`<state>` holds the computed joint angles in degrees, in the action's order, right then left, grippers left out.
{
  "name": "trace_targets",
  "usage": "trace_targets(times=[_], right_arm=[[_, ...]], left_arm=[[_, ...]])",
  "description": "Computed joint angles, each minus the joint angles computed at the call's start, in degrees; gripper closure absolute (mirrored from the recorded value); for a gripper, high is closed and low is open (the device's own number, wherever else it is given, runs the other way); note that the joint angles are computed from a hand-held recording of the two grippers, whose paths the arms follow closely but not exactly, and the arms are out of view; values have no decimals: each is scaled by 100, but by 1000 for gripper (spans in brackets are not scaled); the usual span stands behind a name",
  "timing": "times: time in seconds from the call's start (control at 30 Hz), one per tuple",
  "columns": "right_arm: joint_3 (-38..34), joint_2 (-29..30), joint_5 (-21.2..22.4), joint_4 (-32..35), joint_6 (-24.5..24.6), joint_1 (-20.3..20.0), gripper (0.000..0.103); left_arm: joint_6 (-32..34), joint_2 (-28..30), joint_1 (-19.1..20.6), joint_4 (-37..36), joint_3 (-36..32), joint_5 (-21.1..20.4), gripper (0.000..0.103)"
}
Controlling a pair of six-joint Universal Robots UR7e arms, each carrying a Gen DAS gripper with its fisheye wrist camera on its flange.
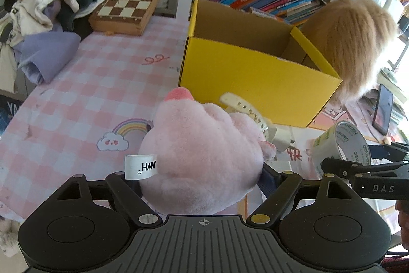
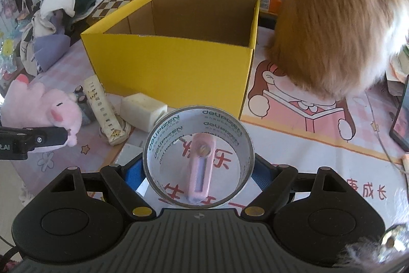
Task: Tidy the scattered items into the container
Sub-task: 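Lift and carry the tape roll and plush pig over the yellow box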
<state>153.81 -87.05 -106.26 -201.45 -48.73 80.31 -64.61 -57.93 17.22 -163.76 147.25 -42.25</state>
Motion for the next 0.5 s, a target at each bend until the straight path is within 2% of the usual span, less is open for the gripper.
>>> trace_targets(times=[0.27, 0.4, 0.5], right_arm=[[-34, -329, 48, 127, 12, 191, 21], [-143, -615, 207, 339, 8, 338, 21], [-319, -771, 355, 530, 1, 482, 21]], left_arm=[[196, -197, -221, -95, 54, 333, 19], [687, -291, -279, -396, -5, 579, 19], [1317, -274, -220, -810, -136, 741, 19]])
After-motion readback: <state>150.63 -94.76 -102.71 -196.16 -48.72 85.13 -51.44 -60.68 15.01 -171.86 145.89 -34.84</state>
